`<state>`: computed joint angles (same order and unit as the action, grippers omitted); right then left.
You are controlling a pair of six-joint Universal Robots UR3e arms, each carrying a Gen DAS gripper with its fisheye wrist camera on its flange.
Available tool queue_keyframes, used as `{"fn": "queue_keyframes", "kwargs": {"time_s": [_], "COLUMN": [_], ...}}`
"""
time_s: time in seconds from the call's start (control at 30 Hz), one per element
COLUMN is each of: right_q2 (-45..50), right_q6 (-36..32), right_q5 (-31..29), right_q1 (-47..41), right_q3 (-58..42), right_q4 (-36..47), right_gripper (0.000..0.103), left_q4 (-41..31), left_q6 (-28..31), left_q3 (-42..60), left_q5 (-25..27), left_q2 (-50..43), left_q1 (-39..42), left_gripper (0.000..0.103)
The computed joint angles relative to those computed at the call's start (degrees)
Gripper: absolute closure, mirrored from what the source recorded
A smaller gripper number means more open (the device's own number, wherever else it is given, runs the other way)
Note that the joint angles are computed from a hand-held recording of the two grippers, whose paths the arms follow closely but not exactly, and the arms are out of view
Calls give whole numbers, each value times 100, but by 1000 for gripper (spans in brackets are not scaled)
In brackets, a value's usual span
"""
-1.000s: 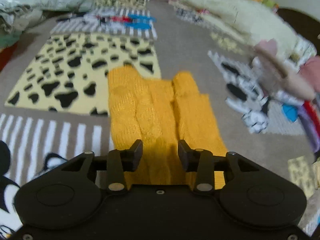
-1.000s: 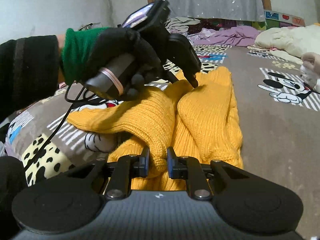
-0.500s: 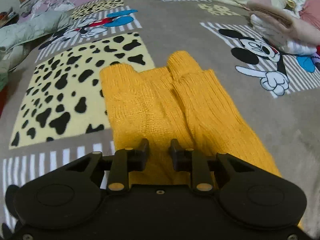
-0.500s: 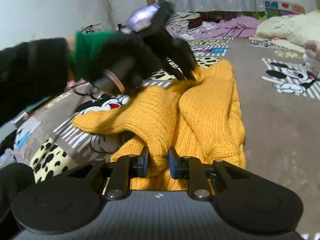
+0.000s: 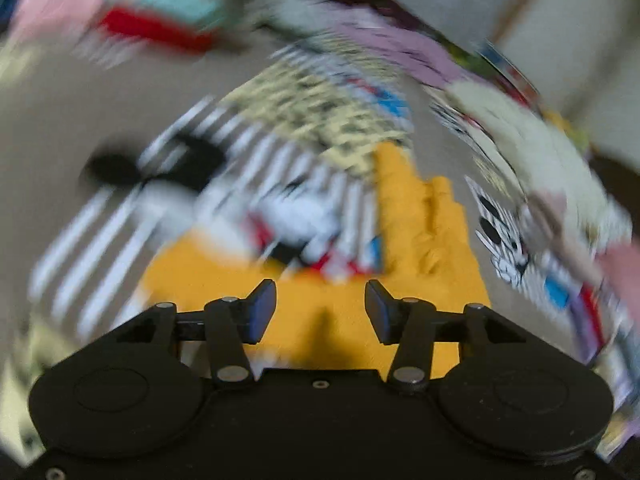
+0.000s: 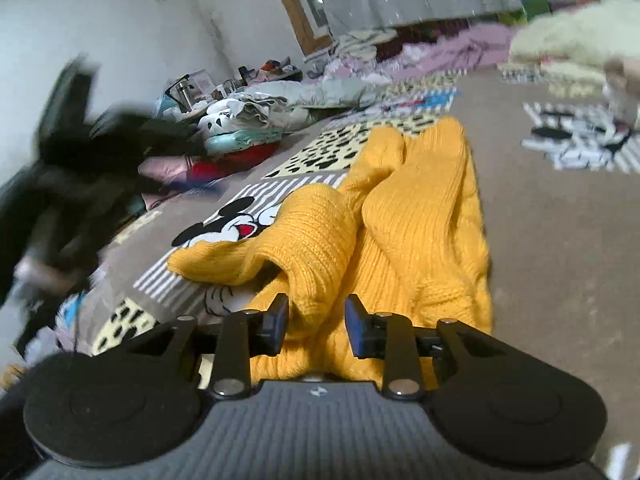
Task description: Fold clothes
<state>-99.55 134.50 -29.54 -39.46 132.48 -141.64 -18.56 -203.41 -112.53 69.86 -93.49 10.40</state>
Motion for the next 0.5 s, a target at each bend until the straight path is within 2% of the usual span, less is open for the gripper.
{"fn": "queue_keyframes", "kwargs": {"time_s": [0.1, 0.17, 0.23, 0.33, 0.37, 0.4, 0.43, 0.5], "right_q2": [-224, -183, -96, 120, 207, 297, 405, 538], "right_q6": [-18, 173, 290, 424, 468, 510, 563, 576], "right_q5": [90, 139, 151, 140, 117, 86, 54, 33], "right_q1": [-112, -101, -73, -27, 0, 31, 70, 113], "right_q3": [346, 521, 588, 656, 678, 689, 679, 633], "right_q4": [-464, -1022, -1350, -1810, -1984, -2145, -2301, -2400], "right_gripper": [70, 69, 66, 66, 66, 66, 66, 65], "left_q4": [396, 919, 1388, 1820, 2001, 2162, 2300, 2572], "left_q6": [-563, -918, -1115, -1131, -1130, -1126, -1128, -1132], "left_q3": [-850, -1045, -988, -655, -547, -466, -449, -412], "left_q5": [-517, -541, -377, 276, 499, 645, 646, 646], "left_q2": [218, 47, -261, -758, -927, -1056, -1106, -1206], "left_q1": [427, 472, 358, -26, -155, -236, -230, -218], "left_gripper": [54, 53, 51, 56, 60, 80, 92, 96]}}
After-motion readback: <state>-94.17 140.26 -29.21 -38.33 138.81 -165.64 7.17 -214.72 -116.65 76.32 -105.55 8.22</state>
